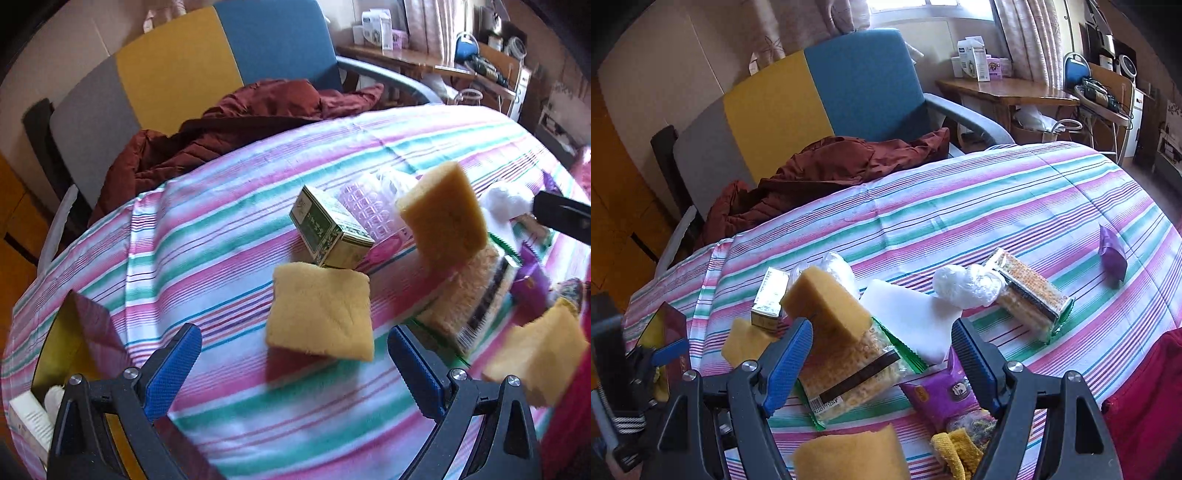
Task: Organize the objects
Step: 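Move the left tool to the pile and grasp a yellow sponge, then grasp the green-and-white box with the right tool while the left tool carries the sponge to the tray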
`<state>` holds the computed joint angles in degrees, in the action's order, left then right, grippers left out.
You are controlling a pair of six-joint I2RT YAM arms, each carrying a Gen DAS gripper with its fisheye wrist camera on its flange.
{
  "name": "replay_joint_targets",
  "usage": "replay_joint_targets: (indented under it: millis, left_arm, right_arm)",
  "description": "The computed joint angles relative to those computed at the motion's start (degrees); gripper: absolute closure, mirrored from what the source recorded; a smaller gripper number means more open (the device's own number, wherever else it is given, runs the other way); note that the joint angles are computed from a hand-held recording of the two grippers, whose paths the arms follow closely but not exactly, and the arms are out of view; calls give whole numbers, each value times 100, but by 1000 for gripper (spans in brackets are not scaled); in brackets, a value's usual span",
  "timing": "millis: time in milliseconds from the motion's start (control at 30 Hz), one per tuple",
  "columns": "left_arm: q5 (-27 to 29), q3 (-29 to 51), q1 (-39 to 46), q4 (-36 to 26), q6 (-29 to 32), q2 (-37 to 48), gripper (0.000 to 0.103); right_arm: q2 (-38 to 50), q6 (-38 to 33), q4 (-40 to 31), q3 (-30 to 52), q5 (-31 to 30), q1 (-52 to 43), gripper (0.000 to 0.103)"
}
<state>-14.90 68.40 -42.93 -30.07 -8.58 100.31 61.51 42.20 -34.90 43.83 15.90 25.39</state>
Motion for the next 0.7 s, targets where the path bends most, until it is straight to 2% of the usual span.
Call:
replay_joint_targets:
  millis: [133,200,233,267,400,533,700]
  left_arm:
    - [84,290,74,-5,-12,407,2]
    - [203,368,131,6,-30,540,21]
    - [552,396,233,-12,-27,601,37]
    - [809,394,297,-7,-74,616,41]
    - [780,-96,246,342,-185,203,43]
    - [784,-722,262,522,-268,-691,43]
    - [893,-1364,475,432,-230,-1860,42]
  right_arm:
    - [48,-15,-9,20,-18,-11,24]
    - [72,-37,-12,26,-34,-24,24]
    - [85,-46,-7,26,-32,-22,24]
    - [103,-54,-8,30,-22,-14,24]
    - [181,-76,-18,50,17,13,24]
    - [152,-158,-50,133,607,428,24]
    - [526,-558,209,392,368,866,24]
